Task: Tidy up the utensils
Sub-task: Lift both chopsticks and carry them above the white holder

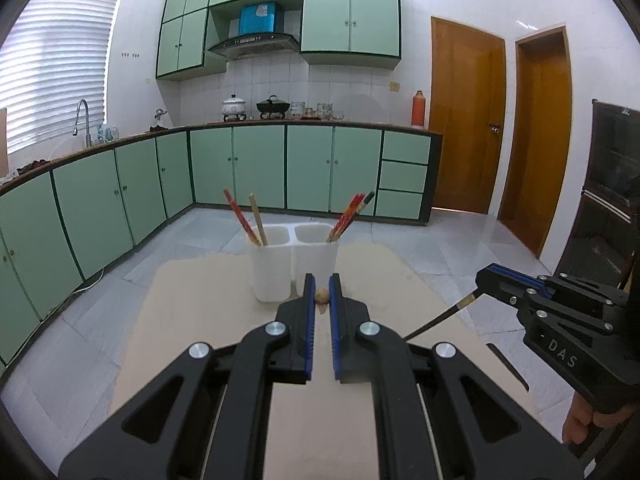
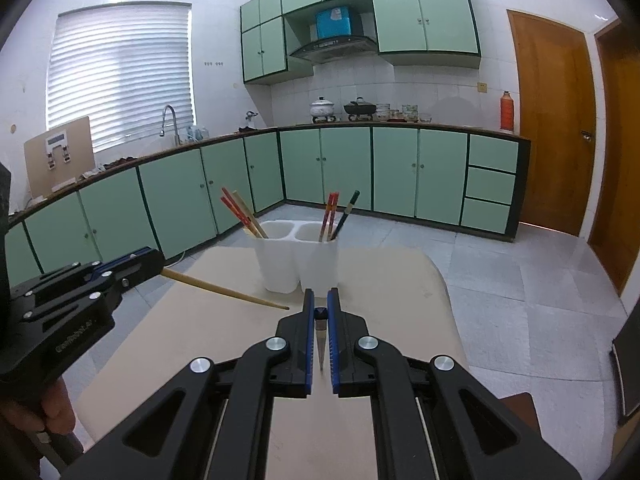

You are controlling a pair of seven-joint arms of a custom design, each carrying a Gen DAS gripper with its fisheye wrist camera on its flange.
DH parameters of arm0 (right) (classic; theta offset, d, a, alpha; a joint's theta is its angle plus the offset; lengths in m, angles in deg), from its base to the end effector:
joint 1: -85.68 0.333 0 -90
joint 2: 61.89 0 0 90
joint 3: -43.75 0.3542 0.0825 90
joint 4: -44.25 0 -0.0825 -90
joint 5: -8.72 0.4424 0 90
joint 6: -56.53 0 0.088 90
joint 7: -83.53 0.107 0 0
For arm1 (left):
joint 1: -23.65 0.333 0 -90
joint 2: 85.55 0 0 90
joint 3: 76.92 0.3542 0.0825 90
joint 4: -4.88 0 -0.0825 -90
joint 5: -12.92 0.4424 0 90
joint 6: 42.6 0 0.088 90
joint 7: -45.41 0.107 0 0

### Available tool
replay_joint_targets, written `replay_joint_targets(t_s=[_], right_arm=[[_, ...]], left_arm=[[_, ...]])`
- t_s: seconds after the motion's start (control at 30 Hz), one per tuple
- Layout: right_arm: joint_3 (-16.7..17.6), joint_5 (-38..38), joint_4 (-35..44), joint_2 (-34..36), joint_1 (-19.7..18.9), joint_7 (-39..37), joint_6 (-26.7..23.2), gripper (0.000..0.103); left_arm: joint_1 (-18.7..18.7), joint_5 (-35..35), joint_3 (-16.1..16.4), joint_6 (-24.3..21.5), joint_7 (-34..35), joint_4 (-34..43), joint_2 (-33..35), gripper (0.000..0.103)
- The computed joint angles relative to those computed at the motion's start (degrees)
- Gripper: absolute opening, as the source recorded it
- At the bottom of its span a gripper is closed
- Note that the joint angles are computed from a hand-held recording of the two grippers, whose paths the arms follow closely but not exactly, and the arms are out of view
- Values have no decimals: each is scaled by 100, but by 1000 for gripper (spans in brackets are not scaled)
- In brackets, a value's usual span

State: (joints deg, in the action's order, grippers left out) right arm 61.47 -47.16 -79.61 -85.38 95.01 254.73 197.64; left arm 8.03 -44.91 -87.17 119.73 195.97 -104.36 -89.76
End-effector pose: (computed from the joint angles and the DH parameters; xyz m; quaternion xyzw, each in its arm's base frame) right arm 0.4571 0.2647 0.6563 -0.4876 0.6916 -0.4037 0.3479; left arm 0.5901 -0.2421 0.6501 -0.3554 0.7599 -0.5007 0.2135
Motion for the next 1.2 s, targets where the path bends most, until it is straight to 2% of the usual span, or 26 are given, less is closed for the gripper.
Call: replay_joint_targets(t_s=[0.2,0.5,0.73,0.87,1.07,1.2], right_arm=[[-127,96,76,-35,-56,-166,297,6],[-114,148,226,-12,-254,-367,530,6],[-153,31,582,228,-346,-521,779,6],[-194,-161,925,427,-412,-595,932,6],[-371,-477,1708,920,-430,-730,1158,6],[-556,-765,2339,1359,-347,-738,1206,6]], left_arm=[[22,-174,13,-77,127,136,17,6],[67,-419,31,-196,354,306,20,6],[146,-215,24,-309,274,552,86,6],[188,-140,-2,-224,304,785,179,6],[336,565,-123,-231,-191,1438,608,6],[477,1340,-234,-510,-847,2056,1058,6]])
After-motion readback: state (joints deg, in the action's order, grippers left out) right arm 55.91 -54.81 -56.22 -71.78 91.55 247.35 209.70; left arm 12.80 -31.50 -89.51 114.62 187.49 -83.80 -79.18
